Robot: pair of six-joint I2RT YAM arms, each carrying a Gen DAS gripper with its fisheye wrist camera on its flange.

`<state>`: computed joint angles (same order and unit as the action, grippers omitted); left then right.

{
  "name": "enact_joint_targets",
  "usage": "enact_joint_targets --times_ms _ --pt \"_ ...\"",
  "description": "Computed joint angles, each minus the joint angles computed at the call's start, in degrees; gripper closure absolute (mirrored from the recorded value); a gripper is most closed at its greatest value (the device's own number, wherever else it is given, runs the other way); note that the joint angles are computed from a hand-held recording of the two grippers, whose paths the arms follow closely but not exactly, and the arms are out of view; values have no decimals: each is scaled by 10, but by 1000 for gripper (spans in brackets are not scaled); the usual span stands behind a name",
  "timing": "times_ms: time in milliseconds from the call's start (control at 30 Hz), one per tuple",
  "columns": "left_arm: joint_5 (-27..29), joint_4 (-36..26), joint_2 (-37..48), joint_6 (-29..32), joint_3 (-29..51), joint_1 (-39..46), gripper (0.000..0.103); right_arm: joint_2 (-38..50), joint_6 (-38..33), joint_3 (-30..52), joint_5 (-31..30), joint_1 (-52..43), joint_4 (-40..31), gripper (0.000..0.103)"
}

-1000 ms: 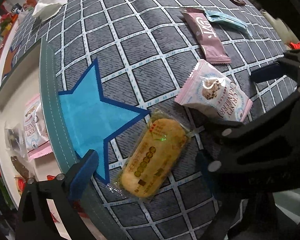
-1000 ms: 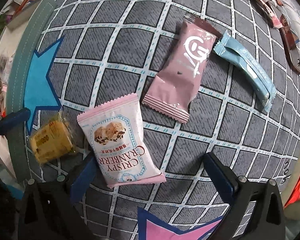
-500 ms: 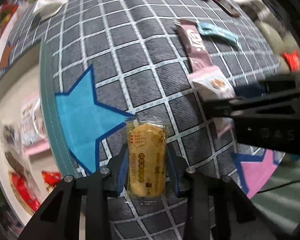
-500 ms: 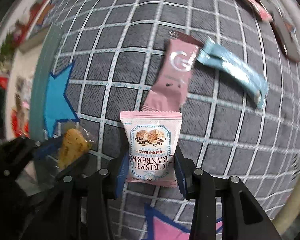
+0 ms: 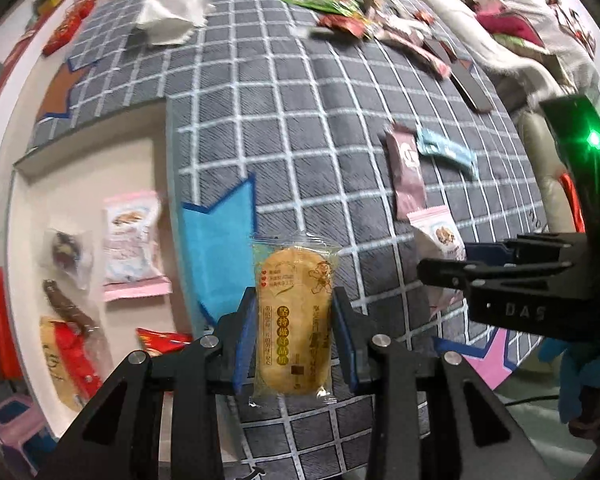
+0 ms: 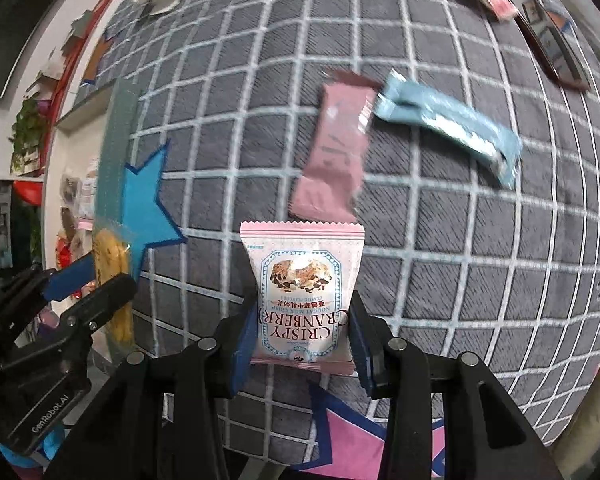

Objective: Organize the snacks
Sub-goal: 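Carry both packets over the beige box and open both tools to release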

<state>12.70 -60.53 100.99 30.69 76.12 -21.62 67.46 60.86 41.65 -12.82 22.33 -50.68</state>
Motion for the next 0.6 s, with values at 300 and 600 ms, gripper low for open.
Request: enact_joint_targets --times_ms 300,600 --pt "3 -19 35 5 81 79 64 157 -31 148 23 35 27 59" --pt "-2 -22 103 1 182 153 64 318 -105 340 21 40 12 59"
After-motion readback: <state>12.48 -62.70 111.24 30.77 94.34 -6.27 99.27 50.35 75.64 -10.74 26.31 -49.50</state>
